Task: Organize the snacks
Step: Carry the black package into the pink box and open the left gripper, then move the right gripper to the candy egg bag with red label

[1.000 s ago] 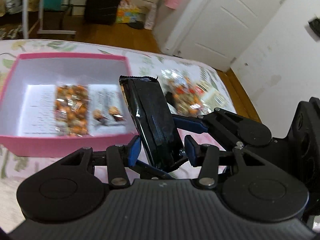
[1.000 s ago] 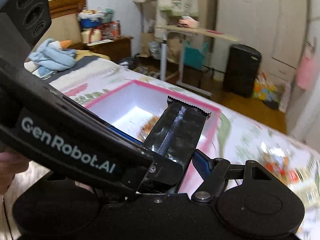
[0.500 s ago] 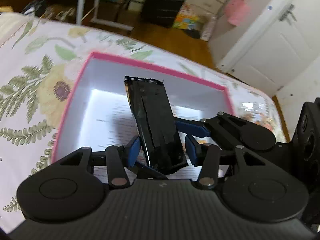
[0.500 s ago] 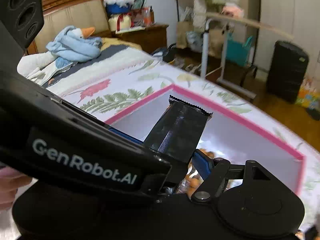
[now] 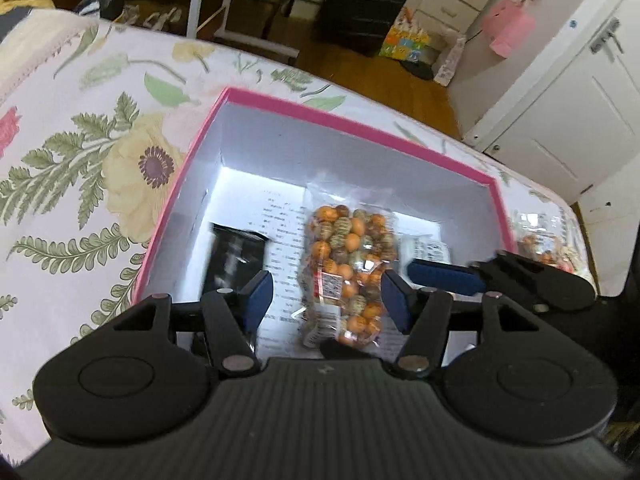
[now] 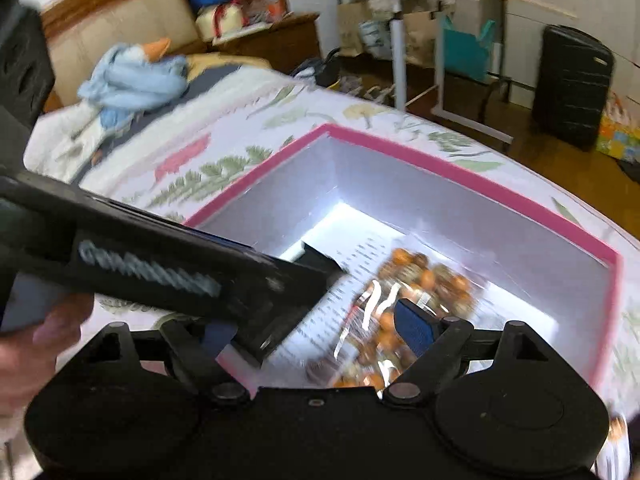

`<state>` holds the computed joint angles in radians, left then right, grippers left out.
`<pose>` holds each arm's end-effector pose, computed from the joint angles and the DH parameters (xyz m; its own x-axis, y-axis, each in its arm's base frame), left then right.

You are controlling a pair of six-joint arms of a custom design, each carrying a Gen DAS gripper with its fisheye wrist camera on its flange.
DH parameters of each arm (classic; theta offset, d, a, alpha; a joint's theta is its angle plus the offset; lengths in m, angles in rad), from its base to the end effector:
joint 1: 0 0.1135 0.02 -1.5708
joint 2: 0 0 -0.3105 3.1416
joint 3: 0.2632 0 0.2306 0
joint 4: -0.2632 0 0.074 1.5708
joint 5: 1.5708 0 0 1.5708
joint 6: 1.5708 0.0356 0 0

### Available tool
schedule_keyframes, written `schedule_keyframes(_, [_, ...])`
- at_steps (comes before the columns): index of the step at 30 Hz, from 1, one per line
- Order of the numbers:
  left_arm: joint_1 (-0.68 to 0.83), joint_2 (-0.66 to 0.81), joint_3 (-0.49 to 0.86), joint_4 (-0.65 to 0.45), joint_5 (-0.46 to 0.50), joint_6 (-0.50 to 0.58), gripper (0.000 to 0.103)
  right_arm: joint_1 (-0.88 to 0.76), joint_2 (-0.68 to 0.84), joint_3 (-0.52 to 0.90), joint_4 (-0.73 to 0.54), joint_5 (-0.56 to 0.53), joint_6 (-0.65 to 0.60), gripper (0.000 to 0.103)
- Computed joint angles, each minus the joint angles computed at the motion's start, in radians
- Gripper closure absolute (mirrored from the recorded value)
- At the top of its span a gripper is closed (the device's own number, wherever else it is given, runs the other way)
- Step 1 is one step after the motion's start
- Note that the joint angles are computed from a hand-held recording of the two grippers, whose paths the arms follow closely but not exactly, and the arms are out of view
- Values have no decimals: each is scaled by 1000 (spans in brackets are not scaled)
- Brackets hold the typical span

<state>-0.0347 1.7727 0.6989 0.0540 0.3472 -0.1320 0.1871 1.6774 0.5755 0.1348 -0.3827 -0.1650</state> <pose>0.2968 -0.0224 0.1590 -0.8718 -0.0936 -0.4808 0.0968 0.9293 -0.3563 0.2608 0.0629 0.1626 -0.7353 -0.2943 -0.6105 -0.5085 0.8351 0.2100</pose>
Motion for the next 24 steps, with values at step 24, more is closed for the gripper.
schedule_keyframes(24, [-580, -345, 119, -239, -234, -175, 33, -953, -441, 448, -998, -203, -628, 14])
